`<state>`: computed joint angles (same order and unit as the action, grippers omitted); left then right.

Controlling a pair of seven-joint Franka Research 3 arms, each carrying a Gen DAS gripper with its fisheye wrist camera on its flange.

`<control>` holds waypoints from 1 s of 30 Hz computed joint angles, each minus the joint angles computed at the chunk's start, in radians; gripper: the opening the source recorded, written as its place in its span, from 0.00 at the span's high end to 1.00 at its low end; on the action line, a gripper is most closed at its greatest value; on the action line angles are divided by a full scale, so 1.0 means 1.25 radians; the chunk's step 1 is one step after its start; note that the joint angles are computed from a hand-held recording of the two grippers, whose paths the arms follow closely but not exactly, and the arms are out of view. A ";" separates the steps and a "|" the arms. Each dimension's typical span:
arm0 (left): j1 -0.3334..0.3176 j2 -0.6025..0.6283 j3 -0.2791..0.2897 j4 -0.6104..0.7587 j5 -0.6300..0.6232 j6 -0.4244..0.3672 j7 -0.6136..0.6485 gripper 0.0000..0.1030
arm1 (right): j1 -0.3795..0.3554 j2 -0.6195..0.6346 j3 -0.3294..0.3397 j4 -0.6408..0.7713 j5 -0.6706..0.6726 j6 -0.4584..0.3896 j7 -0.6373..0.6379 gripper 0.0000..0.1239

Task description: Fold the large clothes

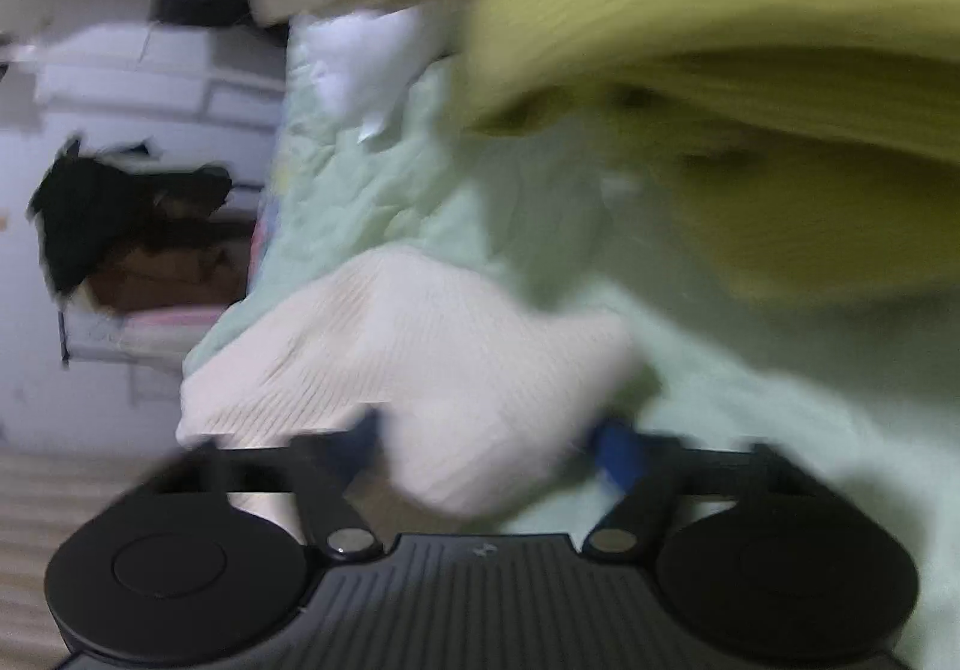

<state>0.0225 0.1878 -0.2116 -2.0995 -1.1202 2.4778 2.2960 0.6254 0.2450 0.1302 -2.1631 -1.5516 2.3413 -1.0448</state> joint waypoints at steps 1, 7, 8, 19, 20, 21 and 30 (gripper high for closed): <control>0.002 0.006 0.002 0.006 0.003 -0.002 -0.002 0.33 | 0.008 -0.011 0.001 -0.003 0.001 -0.033 -0.069 0.82; 0.013 0.008 0.003 0.011 0.026 -0.021 0.000 0.36 | 0.053 -0.073 0.045 -0.024 0.116 -0.237 -0.397 0.80; 0.017 0.009 0.005 0.016 0.030 -0.038 -0.007 0.35 | 0.047 -0.084 0.047 -0.037 0.116 -0.214 -0.383 0.72; 0.074 -0.016 0.045 0.013 -0.035 -0.249 -0.189 0.00 | 0.059 -0.064 0.066 -0.042 0.024 -0.072 0.013 0.28; 0.061 -0.021 0.043 0.010 -0.023 -0.219 -0.212 0.00 | 0.057 -0.052 0.060 -0.036 0.007 -0.062 0.074 0.28; 0.048 -0.025 0.041 0.008 -0.009 -0.190 -0.237 0.00 | 0.054 -0.037 0.054 -0.026 -0.011 -0.051 0.136 0.26; -0.028 0.112 -0.015 0.161 0.234 -0.071 -0.417 0.00 | 0.024 0.053 -0.015 0.058 -0.028 -0.055 0.182 0.27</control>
<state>-0.0121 0.3273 -0.2309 -1.8988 -0.8283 2.3889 1.7753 0.6558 0.3108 0.1113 -2.0903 -1.5860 2.2721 -0.8174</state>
